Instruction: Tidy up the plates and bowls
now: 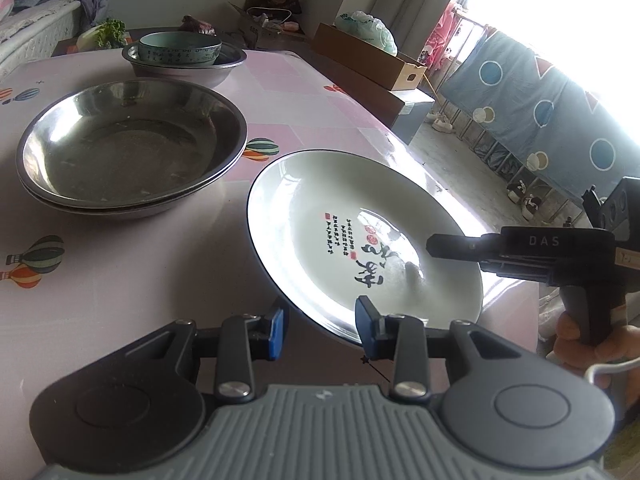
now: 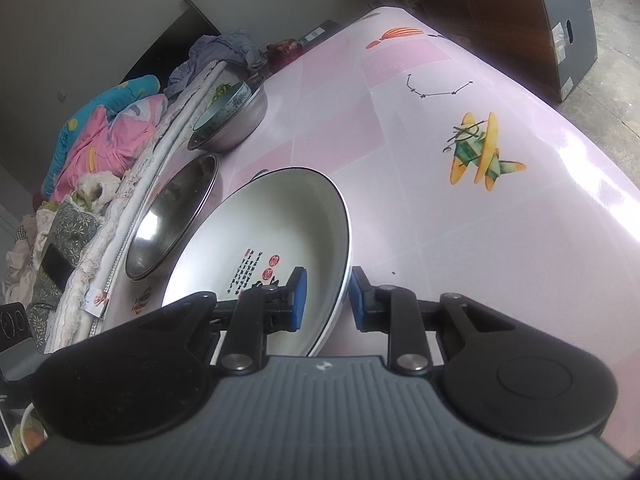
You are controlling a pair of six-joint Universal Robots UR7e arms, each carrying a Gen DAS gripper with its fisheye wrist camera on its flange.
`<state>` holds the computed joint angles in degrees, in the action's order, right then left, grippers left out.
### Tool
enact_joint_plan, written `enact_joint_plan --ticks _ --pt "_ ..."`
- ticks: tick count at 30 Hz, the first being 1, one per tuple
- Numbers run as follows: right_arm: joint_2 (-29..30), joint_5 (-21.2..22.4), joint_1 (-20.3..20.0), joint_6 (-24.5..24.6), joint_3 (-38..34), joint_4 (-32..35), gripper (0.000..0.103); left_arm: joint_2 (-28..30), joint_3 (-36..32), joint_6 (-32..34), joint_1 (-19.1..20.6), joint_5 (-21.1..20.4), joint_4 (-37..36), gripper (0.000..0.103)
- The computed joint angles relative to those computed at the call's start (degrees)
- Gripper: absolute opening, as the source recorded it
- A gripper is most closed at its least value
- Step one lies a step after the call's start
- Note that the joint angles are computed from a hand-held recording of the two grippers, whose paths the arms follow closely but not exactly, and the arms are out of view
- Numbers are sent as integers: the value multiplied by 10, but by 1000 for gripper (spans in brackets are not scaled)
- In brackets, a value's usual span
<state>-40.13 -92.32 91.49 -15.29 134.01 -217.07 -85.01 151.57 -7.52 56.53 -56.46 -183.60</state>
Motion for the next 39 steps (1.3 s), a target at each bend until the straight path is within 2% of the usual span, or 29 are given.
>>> enact_joint_plan --ticks 5,8,12,29,33,39 --pt "21 -11 13 13 13 -42 23 -32 11 0 4 -7 18 36" --pt "34 -24 20 26 12 -71 23 -33 4 3 11 -13 26 37" --pt "43 -18 16 45 18 -96 22 -26 -5 12 20 -18 26 38" --pt "46 -40 26 44 12 -96 22 35 -55 62 52 -12 -18 40" --pt "43 -35 24 49 11 -91 25 36 -58 53 51 -15 -15 45" --pt "43 -43 30 49 -11 -67 25 4 -44 37 45 -22 22 46"
